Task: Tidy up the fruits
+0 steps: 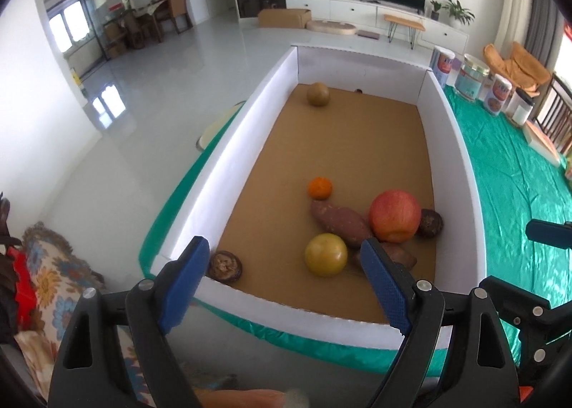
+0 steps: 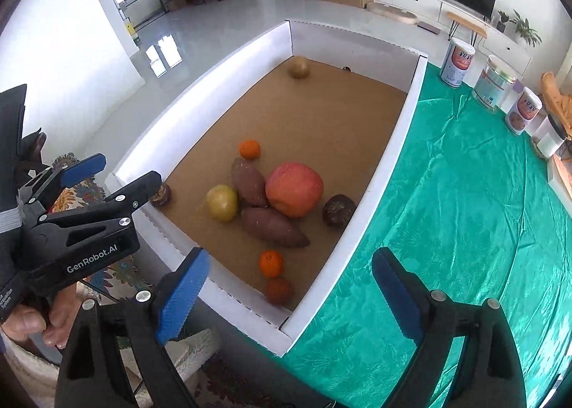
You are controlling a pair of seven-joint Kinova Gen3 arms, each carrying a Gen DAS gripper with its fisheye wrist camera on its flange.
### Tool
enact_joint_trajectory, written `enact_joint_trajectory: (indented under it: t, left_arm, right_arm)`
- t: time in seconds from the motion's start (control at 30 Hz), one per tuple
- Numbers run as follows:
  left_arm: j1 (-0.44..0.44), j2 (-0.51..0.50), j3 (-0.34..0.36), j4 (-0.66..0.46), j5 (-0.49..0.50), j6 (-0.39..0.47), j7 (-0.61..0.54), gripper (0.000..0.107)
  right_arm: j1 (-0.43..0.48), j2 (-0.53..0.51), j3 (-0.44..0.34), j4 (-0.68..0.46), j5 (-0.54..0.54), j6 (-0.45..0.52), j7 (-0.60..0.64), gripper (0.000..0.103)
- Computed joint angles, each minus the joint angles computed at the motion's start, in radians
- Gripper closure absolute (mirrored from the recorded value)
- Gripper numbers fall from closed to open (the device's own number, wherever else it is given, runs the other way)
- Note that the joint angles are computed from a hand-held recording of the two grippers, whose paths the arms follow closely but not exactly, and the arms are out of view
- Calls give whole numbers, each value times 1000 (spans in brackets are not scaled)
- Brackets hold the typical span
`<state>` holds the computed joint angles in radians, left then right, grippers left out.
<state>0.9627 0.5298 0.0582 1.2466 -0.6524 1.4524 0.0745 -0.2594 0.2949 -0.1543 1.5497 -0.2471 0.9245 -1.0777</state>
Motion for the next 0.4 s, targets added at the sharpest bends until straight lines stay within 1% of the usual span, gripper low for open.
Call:
enact_joint_trajectory:
  t: [0.17, 0.3, 0.4]
  left_arm:
    - [-2, -5, -1, 15, -3, -6, 16, 19]
    - [-8, -19, 1, 45, -2, -37, 39, 19]
    - [-1, -11, 2, 38, -14, -16, 43, 19]
  right_arm:
    - [-29, -7, 2, 17, 38, -21, -28, 11]
    - [-39, -3, -1, 16, 48, -24, -41, 11]
    - [-41, 0, -5, 14, 46, -25, -41, 11]
